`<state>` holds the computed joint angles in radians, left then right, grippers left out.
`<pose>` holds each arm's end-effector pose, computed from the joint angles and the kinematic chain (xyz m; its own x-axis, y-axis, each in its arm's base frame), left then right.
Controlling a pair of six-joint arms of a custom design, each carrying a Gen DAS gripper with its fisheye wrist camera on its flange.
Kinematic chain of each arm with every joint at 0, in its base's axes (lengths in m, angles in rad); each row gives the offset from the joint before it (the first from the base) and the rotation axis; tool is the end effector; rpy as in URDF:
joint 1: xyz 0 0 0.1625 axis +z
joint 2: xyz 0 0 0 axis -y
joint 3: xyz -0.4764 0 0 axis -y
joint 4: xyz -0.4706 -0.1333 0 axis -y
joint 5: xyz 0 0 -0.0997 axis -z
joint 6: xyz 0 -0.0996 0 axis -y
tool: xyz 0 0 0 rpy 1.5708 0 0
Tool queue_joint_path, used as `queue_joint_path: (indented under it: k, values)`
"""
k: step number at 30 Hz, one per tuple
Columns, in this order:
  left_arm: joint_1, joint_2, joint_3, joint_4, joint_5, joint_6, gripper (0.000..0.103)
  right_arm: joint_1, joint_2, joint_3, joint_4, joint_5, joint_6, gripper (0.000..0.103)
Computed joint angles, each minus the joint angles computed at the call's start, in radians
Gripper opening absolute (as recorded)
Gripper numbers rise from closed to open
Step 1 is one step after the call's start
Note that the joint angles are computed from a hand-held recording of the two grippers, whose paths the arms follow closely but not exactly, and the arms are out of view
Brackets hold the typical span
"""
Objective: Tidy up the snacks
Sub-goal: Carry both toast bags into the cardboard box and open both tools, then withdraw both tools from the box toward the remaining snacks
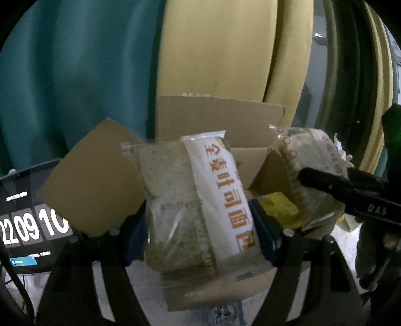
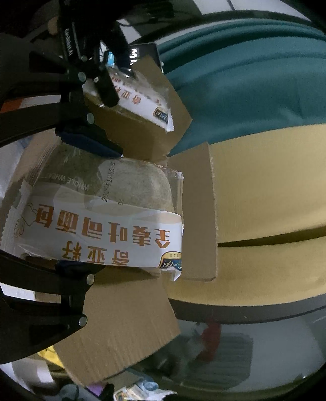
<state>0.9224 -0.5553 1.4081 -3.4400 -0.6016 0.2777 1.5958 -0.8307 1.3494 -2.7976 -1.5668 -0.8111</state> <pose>-0.3204 -0.7795 0.1143 -0.7538 -0.0936 -0.6505 0.5455 0.4630 -0.6987 0.1554 -0.8669 0.2702 -0.6747 -0.5696 0.4695 -0.7378 0.5030 -0.4501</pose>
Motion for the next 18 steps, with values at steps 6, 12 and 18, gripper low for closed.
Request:
queue_joint_path:
  k: [6,12,18]
  values:
    - [0.013,0.002,-0.017,0.031,-0.002,-0.024,0.079,0.006,0.038,-0.043,0.0,-0.004,0.015,0.074]
    - [0.006,-0.002,-0.004,-0.025,-0.004,0.007,0.088,0.01,0.042,-0.026,-0.075,0.009,-0.011,0.088]
    - [-0.014,-0.023,0.029,-0.055,0.001,0.011,0.088,0.013,0.018,0.001,-0.092,0.008,-0.033,0.088]
